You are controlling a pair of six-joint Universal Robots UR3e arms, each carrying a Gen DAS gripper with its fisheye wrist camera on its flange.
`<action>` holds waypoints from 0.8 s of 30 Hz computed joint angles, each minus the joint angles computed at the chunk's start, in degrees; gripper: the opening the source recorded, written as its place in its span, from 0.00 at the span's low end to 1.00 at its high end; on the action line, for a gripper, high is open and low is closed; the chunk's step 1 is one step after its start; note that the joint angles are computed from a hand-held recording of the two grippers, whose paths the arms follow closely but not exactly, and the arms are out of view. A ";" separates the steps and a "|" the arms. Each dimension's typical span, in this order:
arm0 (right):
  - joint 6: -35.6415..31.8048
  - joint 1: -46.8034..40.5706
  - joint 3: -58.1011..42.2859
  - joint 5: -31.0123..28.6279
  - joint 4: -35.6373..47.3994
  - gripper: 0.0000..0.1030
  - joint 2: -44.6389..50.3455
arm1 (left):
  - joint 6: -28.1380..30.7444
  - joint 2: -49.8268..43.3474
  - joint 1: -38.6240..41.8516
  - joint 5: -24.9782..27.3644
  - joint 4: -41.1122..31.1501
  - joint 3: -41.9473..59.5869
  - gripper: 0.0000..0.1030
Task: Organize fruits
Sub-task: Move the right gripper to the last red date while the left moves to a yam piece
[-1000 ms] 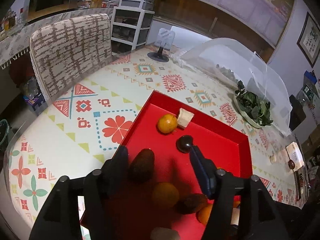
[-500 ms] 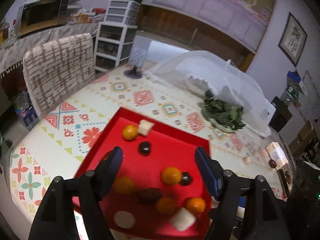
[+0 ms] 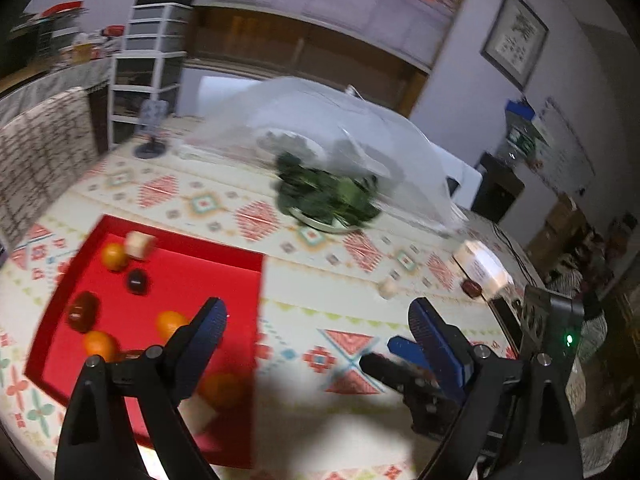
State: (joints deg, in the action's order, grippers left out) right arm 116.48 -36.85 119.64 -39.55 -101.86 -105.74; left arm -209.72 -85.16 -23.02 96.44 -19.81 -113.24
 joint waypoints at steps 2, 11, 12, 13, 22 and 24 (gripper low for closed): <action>-0.79 -2.80 -1.05 -0.36 0.23 0.52 2.29 | -0.50 -3.97 -1.78 -0.10 -0.77 3.64 0.89; -0.64 -13.90 -12.02 -1.43 -1.99 0.52 17.00 | -1.58 -19.05 -6.62 1.10 -5.48 18.92 0.89; -0.11 -14.85 -13.17 -1.42 -2.83 0.52 18.27 | -1.76 -20.54 -6.66 0.82 -5.81 20.21 0.89; 1.33 -16.22 -15.38 -1.31 -4.59 0.52 20.68 | -1.88 -22.46 -6.53 0.16 -5.96 21.76 0.89; 21.16 -19.29 -33.05 -2.52 -21.61 0.52 38.95 | -3.20 -36.34 -5.16 -4.98 -6.27 33.25 0.89; 24.18 -18.12 -36.01 -3.86 -23.49 0.52 41.69 | -3.57 -39.00 -5.11 -5.33 -6.58 35.86 0.81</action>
State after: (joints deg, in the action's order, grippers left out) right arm 140.67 -54.97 83.63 -43.40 -125.35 -64.06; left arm -213.28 -124.16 -28.13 91.11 -26.39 -77.38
